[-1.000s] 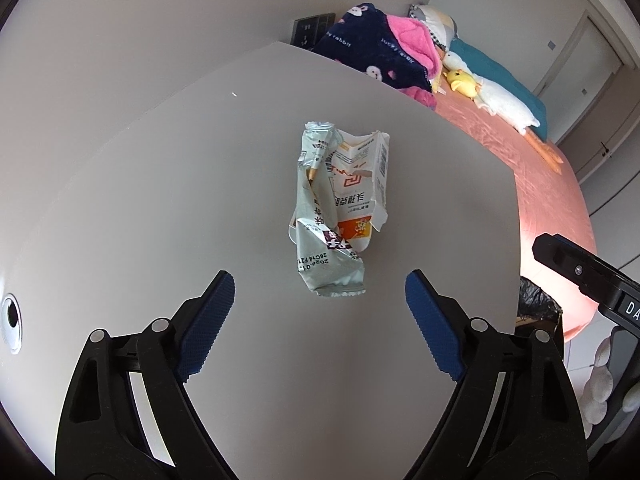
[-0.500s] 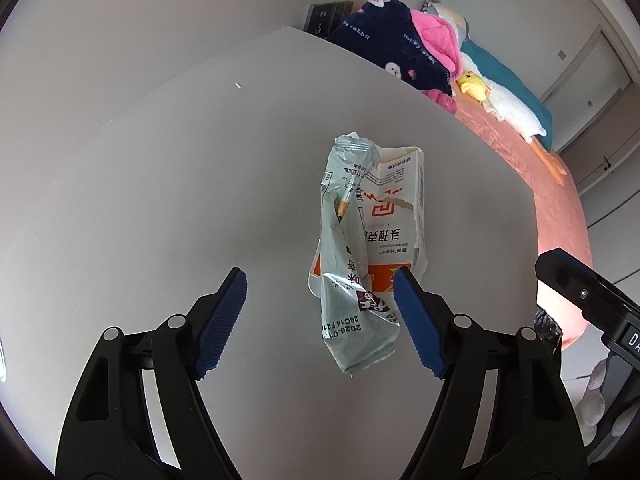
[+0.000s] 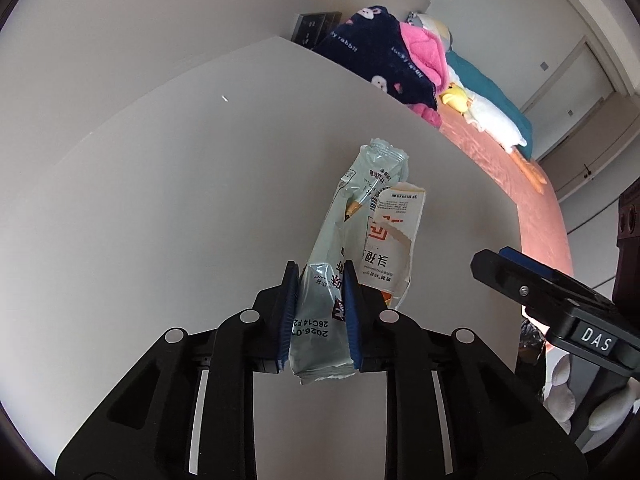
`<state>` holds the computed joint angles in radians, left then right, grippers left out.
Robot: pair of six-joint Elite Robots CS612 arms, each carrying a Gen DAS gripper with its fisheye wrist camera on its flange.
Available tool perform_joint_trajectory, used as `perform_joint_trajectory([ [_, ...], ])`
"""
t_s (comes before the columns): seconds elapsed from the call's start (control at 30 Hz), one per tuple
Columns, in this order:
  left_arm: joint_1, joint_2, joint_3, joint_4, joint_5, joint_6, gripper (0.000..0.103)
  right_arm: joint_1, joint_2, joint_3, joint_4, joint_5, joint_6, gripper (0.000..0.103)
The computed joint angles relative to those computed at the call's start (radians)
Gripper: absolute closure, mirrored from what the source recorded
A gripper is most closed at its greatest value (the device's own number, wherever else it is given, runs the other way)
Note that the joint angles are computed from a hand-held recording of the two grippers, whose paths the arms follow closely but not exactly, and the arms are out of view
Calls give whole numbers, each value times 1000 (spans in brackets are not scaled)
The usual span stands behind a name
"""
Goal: Collect trash
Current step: 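Grasp the silver wrapper with the left tool while the right tool grasps the white carton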
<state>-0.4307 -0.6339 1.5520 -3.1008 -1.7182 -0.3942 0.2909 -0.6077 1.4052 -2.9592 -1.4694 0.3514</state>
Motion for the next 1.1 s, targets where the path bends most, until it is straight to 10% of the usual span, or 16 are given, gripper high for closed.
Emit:
perform_joint_trajectory([
  [0.5, 33, 9, 17, -63, -77, -84, 82, 20, 79, -142, 127, 91, 25, 26],
  [0.73, 45, 30, -8, -72, -116, -117, 82, 18, 120, -204, 148, 167, 81, 42],
  [0.9, 48, 30, -4, -84, -118, -126, 82, 13, 141, -236, 173, 244, 87, 99],
  [1.1, 48, 17, 13, -108, -94, -121, 82, 24, 121, -205, 131, 146, 71, 101],
])
